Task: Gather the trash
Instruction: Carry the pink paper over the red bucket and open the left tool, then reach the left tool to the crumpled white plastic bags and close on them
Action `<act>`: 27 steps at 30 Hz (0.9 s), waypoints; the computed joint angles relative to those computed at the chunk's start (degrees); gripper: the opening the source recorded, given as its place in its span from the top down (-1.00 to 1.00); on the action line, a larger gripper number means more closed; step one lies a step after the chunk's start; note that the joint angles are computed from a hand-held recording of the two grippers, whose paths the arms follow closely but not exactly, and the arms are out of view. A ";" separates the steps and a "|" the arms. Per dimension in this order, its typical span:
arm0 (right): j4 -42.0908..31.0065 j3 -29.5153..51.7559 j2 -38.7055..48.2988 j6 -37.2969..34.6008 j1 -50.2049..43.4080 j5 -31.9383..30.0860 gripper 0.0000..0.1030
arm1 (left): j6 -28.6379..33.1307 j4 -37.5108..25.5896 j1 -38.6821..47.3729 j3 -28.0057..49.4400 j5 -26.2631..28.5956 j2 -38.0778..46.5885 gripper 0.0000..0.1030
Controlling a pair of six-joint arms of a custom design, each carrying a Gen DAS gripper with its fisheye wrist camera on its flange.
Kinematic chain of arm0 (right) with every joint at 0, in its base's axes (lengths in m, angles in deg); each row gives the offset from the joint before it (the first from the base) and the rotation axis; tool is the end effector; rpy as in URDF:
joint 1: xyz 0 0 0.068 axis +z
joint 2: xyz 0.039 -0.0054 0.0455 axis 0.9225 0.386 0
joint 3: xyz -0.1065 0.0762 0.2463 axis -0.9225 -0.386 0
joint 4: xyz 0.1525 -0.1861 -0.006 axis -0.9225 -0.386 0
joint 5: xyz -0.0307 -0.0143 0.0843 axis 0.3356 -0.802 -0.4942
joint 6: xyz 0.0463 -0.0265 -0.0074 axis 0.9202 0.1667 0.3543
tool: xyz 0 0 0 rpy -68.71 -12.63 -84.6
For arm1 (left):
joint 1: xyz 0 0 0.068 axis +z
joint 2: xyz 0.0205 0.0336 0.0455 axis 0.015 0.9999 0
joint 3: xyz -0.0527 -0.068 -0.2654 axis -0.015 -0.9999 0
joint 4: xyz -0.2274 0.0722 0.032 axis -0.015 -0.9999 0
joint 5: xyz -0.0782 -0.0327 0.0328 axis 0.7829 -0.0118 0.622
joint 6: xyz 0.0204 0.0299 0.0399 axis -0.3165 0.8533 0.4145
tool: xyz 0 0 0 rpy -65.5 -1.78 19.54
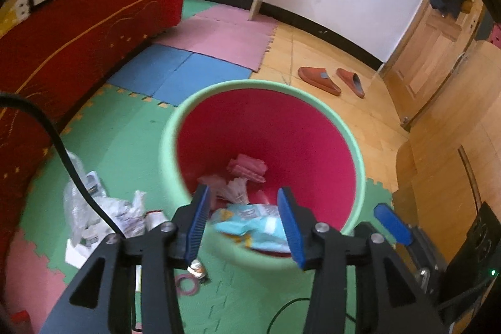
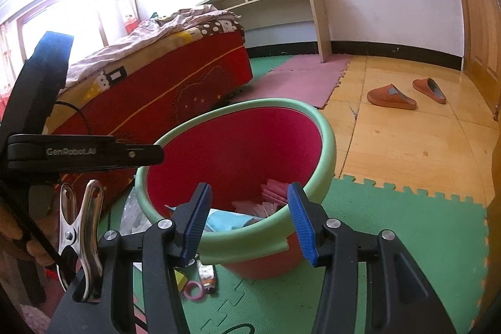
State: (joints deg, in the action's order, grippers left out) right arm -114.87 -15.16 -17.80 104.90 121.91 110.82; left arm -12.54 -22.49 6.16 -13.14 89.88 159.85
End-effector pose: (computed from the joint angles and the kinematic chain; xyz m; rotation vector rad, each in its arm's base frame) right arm 0.0960 0.0919 0.2406 0.3967 2.1286 0.1405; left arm 0.2491 0.0043 0.2806 0.6602 2.4678 -0.5446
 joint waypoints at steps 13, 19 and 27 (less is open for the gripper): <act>0.89 2.20 4.72 -0.21 4.99 1.98 0.00 | 12.46 -0.80 19.01 3.94 0.30 9.91 0.09; 1.72 3.09 7.46 -0.43 7.47 2.34 0.00 | 11.92 4.19 21.44 2.64 -2.90 16.71 0.09; 3.93 3.79 11.17 -2.50 10.26 2.34 0.00 | 6.34 14.51 20.80 1.65 -9.37 28.09 0.08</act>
